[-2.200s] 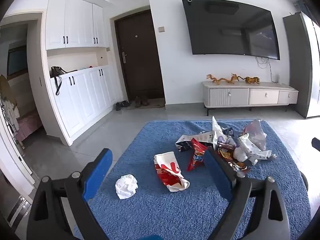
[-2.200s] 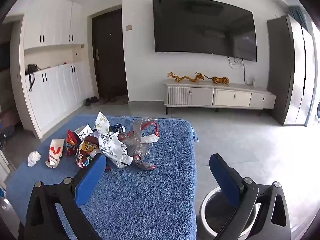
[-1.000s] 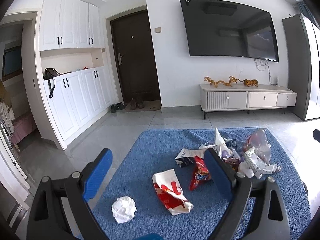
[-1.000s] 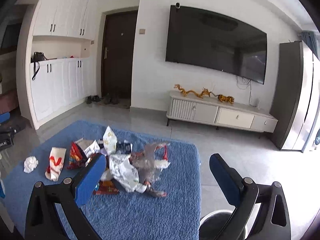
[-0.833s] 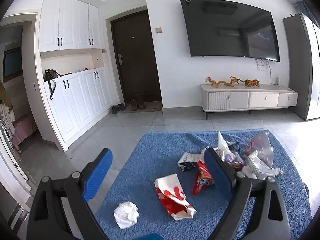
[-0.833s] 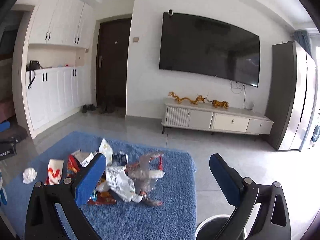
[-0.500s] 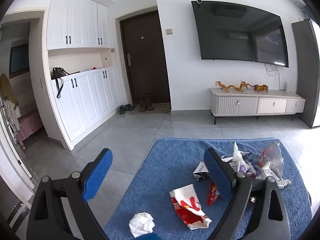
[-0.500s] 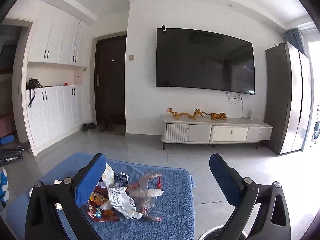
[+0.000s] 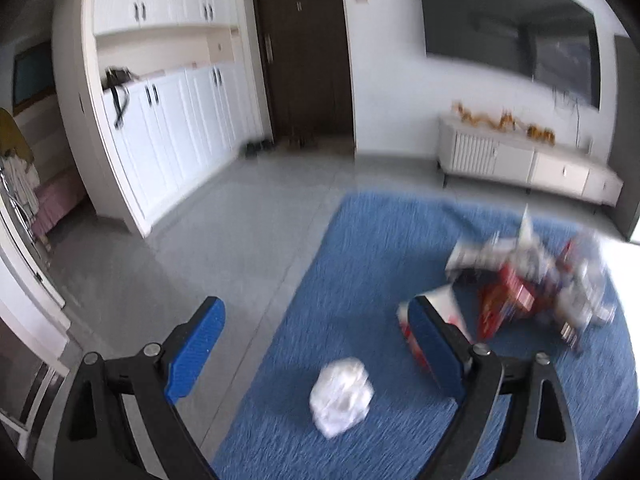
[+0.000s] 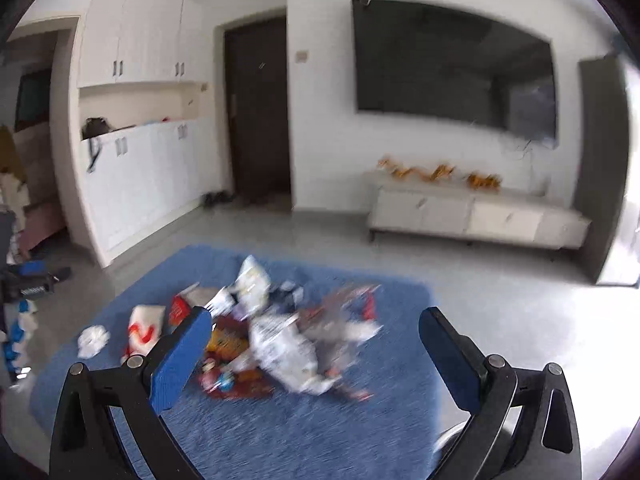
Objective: Collect trash
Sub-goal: 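Grasp the white tissue with the left tool while the right tool grasps a brown snack wrapper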
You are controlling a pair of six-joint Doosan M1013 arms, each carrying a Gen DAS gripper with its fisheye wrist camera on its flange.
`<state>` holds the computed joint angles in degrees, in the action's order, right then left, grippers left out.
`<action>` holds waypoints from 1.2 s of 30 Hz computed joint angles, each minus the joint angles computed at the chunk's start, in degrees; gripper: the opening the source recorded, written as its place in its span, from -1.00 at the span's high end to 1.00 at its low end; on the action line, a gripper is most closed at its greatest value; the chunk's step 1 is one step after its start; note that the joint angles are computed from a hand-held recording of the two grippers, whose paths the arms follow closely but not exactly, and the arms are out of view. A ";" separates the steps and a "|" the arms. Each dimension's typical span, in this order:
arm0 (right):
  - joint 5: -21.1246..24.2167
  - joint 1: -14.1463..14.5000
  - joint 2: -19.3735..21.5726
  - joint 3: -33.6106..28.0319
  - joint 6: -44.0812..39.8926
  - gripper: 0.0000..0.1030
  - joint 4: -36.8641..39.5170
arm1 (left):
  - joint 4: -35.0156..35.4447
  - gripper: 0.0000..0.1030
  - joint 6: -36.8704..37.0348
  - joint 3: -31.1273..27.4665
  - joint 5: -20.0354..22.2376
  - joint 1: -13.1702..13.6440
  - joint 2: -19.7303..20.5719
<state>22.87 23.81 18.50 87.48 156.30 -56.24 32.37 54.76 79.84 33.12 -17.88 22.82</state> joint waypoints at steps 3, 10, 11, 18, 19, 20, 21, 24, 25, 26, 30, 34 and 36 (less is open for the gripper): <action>-2.17 -0.86 1.79 -1.01 -11.64 -1.00 13.89 | -8.70 -0.79 8.23 -0.33 3.33 1.03 1.62; 0.07 -1.90 6.44 -5.76 -44.78 -0.37 48.14 | -18.01 -0.56 16.46 -1.38 6.63 2.06 4.68; 1.18 -1.79 7.26 -6.74 -49.54 -0.20 52.45 | -19.51 -0.44 17.87 -1.57 6.82 2.24 4.91; 10.02 1.24 12.83 -14.30 -61.18 -0.01 52.48 | -23.50 -0.06 21.75 -1.31 6.88 2.36 5.47; 11.79 1.87 13.77 -15.40 -59.02 0.03 47.85 | -23.76 -0.02 22.11 -1.01 6.47 2.37 5.29; 13.38 2.20 14.46 -16.12 -57.47 0.09 44.80 | -24.02 0.06 22.39 -0.82 6.19 2.42 5.16; 15.05 2.41 15.10 -16.71 -55.99 0.15 42.28 | -23.99 0.15 22.45 -0.50 5.87 2.36 4.94; 18.27 2.77 16.23 -17.08 -49.63 0.39 34.99 | -24.32 0.49 23.30 0.20 5.17 2.29 4.43; 18.08 2.58 15.94 -16.47 -47.75 0.44 34.02 | -24.82 0.56 23.78 0.42 5.02 2.32 4.25; 17.36 2.36 15.60 -15.86 -47.07 0.54 34.15 | -24.85 0.60 23.71 0.48 5.01 2.30 4.16; 13.70 1.22 13.48 -13.28 -50.50 0.82 41.58 | -25.85 0.74 24.00 0.92 4.79 2.27 3.43; 9.69 -0.56 10.72 -10.22 -63.49 0.87 59.80 | -24.37 0.75 22.41 1.83 4.13 1.94 1.69; 7.55 -1.36 9.22 -8.30 -70.30 0.87 68.78 | -24.99 0.75 23.26 2.52 2.82 1.71 0.29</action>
<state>30.42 22.45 27.72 79.17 86.00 12.54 7.38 78.02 82.35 35.94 -16.18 23.11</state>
